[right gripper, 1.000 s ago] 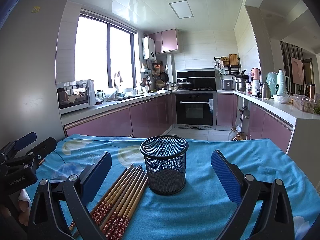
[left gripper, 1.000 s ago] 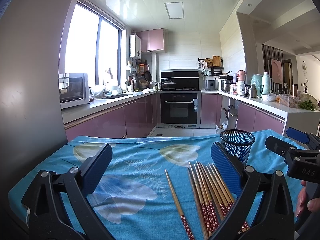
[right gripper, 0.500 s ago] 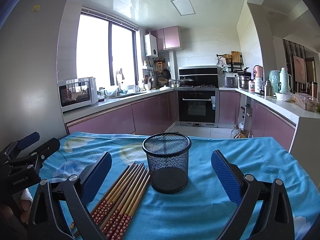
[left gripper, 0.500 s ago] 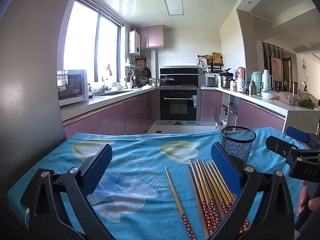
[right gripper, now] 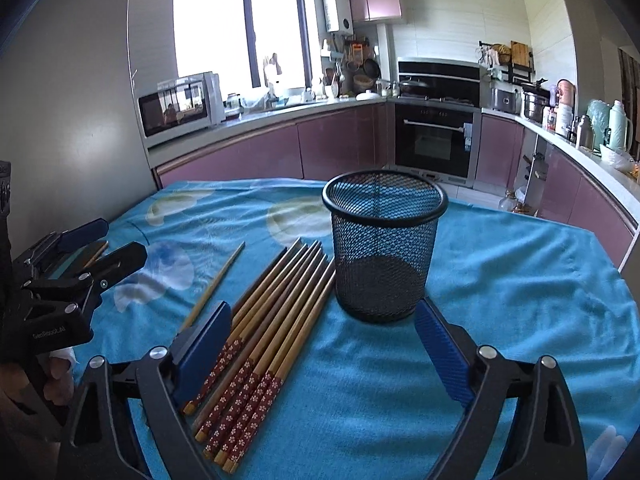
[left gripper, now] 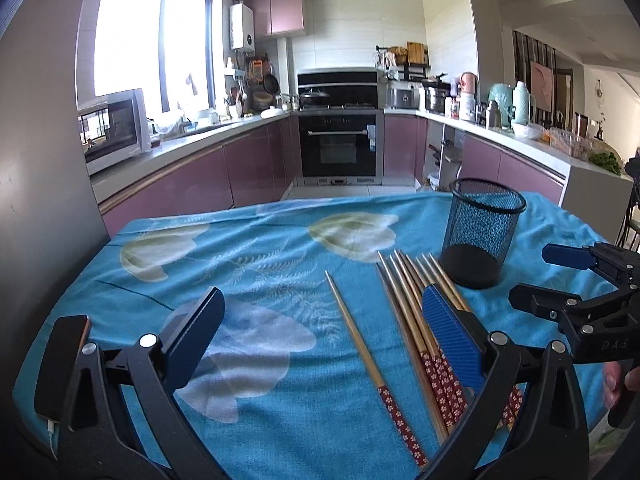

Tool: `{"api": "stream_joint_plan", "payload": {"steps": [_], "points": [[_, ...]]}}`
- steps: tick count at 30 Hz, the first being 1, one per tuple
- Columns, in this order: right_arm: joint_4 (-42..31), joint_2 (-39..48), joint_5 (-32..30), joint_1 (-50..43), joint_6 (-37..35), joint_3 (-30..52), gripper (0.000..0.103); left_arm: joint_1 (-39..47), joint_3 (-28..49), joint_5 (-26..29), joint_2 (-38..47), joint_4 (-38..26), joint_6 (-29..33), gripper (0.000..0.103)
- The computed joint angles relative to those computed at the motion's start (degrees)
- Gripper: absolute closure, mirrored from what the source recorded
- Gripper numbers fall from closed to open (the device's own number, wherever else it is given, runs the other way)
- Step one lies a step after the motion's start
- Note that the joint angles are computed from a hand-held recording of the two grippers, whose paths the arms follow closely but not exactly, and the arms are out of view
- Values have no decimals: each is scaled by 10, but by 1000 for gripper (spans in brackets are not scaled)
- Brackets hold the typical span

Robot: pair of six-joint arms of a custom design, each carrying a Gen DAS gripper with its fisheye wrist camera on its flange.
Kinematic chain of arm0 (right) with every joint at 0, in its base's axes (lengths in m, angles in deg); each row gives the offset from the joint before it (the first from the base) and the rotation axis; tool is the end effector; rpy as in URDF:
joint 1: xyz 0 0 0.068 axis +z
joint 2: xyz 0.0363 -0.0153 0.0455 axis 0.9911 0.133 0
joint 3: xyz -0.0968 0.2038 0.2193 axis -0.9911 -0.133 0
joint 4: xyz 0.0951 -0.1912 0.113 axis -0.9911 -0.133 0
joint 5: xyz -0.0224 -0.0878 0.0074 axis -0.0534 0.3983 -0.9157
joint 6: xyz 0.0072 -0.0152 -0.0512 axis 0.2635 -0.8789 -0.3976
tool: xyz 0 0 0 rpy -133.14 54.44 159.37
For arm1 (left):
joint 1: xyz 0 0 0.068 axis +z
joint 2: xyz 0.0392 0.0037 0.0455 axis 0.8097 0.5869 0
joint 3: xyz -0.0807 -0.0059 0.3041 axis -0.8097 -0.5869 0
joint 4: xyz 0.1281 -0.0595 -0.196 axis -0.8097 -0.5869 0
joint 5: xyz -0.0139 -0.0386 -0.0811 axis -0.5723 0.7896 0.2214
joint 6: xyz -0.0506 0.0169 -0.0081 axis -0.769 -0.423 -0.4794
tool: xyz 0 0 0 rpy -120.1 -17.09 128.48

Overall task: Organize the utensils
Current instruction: 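Lower the right gripper onto a chopstick beside the row, then close the right gripper on one chopstick and lift it upright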

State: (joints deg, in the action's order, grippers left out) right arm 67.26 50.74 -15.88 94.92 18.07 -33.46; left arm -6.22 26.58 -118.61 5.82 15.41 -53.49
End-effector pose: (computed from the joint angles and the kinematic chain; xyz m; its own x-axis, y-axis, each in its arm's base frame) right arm 0.2580 0.0725 0.1597 -0.5053 -0.3245 -0.7996 -0.6328 0.7693 0.0877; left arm 0.1403 -0.1849 0.1956 -0.4875 -0.0555 -0.8714 -0.2345 0.9696 0.0695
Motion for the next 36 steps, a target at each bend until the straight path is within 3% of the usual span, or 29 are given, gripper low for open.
{"api": "stream_joint_plan", "payload": {"steps": [4, 11, 15, 24, 28, 30, 32, 36], "points": [[-74, 24, 19, 13, -16, 42, 36, 42, -9, 67, 18, 55, 73, 7], [-154, 60, 34, 26, -28, 94, 58, 111, -20, 174, 60, 138, 150, 29], [-174, 73, 34, 24, -27, 110, 64, 150, -23, 233, 78, 164, 175, 42], [-204, 92, 88, 51, -33, 148, 68, 216, -14, 332, 118, 205, 222, 59], [-195, 101, 98, 63, -31, 154, 79, 224, -2, 340, 130, 209, 235, 68], [-205, 107, 82, 60, -23, 165, 93, 233, 0, 350, 132, 214, 239, 80], [-209, 109, 71, 56, -20, 168, 95, 240, 0, 358, 135, 222, 240, 88], [-213, 110, 42, 42, -11, 168, 97, 246, -7, 363, 135, 239, 224, 92]]}}
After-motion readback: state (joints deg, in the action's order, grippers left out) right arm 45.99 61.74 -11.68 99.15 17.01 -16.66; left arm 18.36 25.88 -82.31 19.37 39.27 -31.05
